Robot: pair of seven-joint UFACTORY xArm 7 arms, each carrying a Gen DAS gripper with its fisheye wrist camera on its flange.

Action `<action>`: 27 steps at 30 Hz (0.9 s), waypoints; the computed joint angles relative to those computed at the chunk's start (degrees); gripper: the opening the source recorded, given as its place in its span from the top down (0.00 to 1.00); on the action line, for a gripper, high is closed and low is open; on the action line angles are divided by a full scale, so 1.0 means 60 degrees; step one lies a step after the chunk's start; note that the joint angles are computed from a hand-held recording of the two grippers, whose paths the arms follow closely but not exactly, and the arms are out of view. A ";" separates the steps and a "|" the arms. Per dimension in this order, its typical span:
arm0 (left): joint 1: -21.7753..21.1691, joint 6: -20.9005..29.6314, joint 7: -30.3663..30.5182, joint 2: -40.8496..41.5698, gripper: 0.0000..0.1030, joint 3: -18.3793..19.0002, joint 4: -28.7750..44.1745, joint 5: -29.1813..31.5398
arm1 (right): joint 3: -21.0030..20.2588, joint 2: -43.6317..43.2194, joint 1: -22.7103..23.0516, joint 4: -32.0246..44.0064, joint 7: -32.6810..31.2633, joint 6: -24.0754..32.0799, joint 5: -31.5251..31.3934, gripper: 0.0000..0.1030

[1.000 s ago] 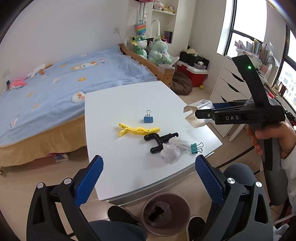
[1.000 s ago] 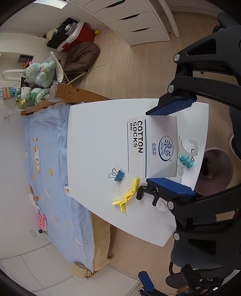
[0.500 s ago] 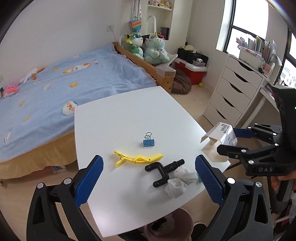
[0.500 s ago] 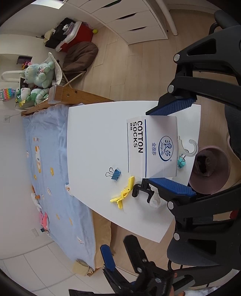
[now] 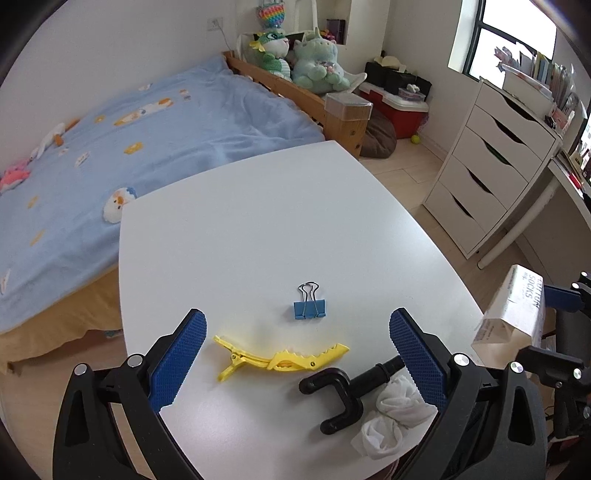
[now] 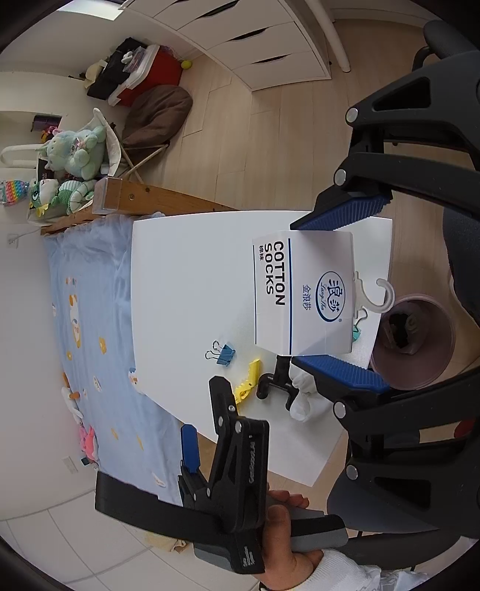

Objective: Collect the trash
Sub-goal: 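Lift the box with the right tool while the left tool moves toward the blue binder clip, then grasp the blue binder clip with the left tool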

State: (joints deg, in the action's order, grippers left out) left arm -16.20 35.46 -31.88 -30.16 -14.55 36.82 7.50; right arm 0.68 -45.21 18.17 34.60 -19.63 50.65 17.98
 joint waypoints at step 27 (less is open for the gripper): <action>-0.0144 -0.0560 -0.0334 0.2018 0.78 0.0271 0.0730 0.0193 | -0.0215 0.0325 -0.0119 0.0023 -0.0296 -0.0027 0.0286 0.38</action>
